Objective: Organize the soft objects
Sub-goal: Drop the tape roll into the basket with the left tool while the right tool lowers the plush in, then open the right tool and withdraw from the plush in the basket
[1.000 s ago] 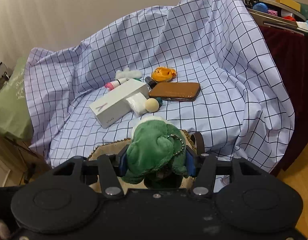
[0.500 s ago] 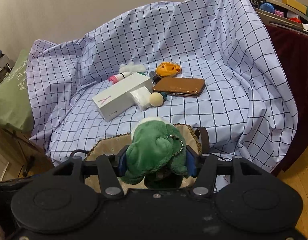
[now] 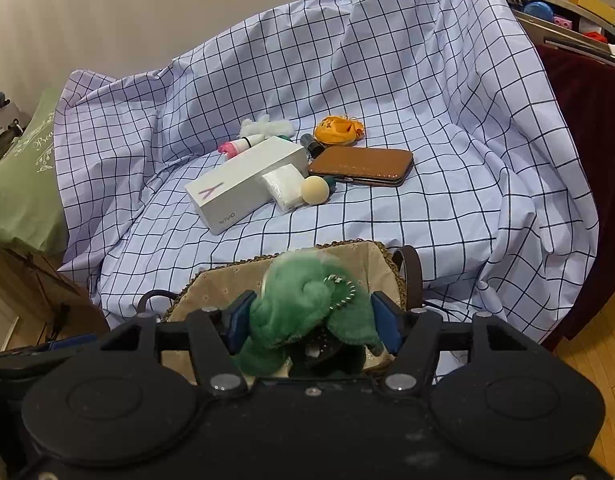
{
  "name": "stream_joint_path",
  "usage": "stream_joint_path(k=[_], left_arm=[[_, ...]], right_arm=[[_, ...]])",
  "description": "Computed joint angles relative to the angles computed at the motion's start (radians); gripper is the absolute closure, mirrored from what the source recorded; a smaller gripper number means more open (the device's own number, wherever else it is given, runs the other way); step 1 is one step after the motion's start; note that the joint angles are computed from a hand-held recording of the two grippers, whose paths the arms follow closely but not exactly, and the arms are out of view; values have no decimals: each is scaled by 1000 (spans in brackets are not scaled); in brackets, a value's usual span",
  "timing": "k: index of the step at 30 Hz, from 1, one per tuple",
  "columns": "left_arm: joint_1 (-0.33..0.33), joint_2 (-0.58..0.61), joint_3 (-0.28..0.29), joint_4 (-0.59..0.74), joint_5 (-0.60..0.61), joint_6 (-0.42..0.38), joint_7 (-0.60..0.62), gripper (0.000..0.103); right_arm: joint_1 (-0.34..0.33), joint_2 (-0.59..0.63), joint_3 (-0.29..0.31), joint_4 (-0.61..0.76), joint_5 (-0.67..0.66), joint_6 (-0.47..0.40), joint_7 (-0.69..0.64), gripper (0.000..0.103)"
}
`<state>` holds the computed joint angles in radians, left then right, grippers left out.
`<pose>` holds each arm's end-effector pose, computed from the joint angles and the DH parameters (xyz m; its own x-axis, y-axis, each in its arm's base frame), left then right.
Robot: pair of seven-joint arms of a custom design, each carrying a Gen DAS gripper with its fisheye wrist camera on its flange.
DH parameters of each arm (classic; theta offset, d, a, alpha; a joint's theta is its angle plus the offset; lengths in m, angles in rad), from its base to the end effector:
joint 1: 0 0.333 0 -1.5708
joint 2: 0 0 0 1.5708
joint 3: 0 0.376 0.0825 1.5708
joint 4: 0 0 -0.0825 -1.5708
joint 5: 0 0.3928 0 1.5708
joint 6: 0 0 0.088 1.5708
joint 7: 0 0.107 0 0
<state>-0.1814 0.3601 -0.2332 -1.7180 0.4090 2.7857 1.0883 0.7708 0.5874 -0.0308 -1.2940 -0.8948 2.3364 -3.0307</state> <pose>0.6676 -0.2856 0.5171 -0.2325 -0.9716 0.0442 -0.7251 0.1429 -0.6737 0.5976 0.5382 0.5074 -0.2971 -0.9171 -0.2657 -0.5613 0.3928 -0.7285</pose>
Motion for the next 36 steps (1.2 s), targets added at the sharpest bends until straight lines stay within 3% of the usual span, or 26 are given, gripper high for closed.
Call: stream_joint_path(k=[8,12,36], left_arm=[[-7,-4,8,-4,20,3,-12,18],[-14,-6,16,-7,37,6,-28,11],[-12,-9,16,-11,49,-5,-47,7]], right_arm=[[7,1,-3,1,-16,-5,0,36],[5,0,-1,0,-10,-9,-3,35],[2,3,4,0,9,-18,-8,27]])
